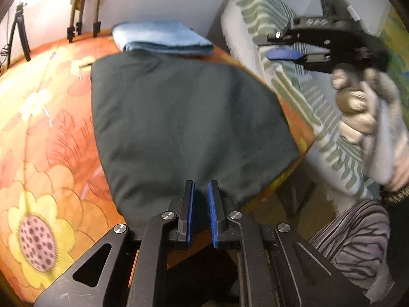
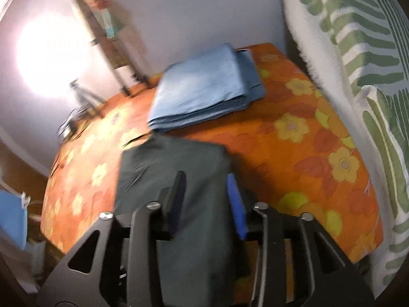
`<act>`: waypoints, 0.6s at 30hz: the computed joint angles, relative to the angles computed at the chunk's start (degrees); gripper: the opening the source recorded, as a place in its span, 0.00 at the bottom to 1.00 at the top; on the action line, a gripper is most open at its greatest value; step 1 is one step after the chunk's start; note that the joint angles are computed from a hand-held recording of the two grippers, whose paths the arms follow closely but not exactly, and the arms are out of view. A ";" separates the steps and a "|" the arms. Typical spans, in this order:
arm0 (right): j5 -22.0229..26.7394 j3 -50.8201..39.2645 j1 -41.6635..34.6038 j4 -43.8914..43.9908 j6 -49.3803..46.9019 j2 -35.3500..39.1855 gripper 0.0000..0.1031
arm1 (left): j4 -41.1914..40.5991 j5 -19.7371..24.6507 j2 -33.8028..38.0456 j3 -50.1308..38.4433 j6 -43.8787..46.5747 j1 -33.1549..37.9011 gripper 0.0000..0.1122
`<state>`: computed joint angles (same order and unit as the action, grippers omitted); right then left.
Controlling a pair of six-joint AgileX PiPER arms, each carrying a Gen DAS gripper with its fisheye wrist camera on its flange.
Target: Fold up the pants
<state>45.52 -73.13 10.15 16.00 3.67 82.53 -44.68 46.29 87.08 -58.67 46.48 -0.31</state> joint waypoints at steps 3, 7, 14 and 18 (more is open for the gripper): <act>0.00 1.64 7.18 -7.45 7.44 0.31 0.42 | 0.49 1.09 -2.29 2.88 0.44 0.57 0.08; 0.88 2.88 10.19 -12.83 16.25 2.48 0.42 | 0.87 5.58 -3.49 1.65 1.48 2.19 0.08; 0.27 8.96 7.07 -12.57 20.57 1.98 0.58 | -3.82 16.51 -0.73 -2.76 8.39 16.17 0.17; 0.49 9.52 9.36 -17.68 27.34 1.11 0.58 | -4.48 22.77 6.90 -9.08 3.96 21.91 0.17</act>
